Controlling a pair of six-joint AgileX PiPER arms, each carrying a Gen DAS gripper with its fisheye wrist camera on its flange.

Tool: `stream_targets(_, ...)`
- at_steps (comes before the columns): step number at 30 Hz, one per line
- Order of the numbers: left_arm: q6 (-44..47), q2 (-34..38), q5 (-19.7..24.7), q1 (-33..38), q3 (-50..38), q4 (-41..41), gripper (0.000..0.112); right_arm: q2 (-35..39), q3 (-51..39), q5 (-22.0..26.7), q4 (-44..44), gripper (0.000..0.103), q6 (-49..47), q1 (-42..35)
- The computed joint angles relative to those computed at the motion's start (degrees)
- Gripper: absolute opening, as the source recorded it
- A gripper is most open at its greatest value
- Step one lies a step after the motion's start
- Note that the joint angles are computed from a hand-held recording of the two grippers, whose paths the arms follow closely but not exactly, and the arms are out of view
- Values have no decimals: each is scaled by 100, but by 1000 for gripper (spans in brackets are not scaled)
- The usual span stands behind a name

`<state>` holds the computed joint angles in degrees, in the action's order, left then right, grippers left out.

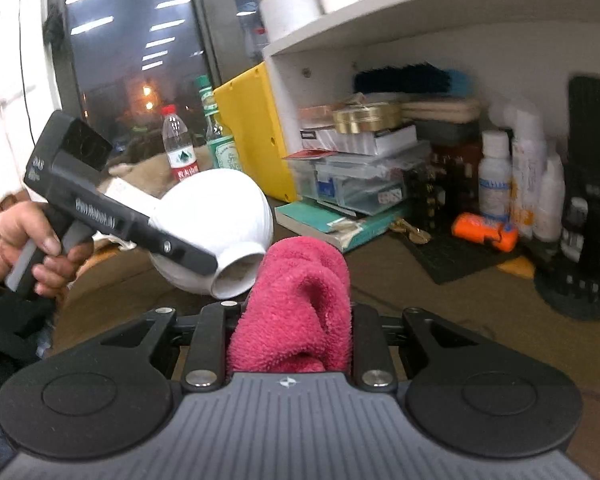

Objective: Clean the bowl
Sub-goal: 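Rotate the bowl with the left gripper while the right gripper wipes the outer wall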

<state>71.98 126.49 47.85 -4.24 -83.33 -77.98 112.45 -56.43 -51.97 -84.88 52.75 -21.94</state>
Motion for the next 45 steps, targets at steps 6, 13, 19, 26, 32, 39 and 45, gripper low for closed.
stream_targets(6, 574, 409, 983, 554, 555, -1819, 26, -214, 108, 1099, 1173, 25, -1832, 1120)
stream_targets(13, 394, 516, 1174, 719, 371, -1561, 30, -351, 361, 943, 470, 24, -3572, 1489)
stream_targets(19, 234, 541, 1159, 824, 97, -884, 32, -451, 192, 815, -236, 24, -2772, 1358)
stream_targets(26, 74, 545, 1009, 709, -48, -579, 34, 359, -852, 2266, 1712, 24, -1813, 1944)
stream_targets(32, 143, 191, 203, 194, 17, -46, 35, 5, -237, 1890, 2762, 24, -2449, 1155)
stream_targets(39, -73, -175, -1063, -1223, -55, 1170, 33, -300, 528, 1037, 1824, 24, -1895, -322)
stream_targets(45, -1479, -317, -1918, -2238, -238, 3337, 35, -251, 758, 144, 1049, 24, -1337, -963)
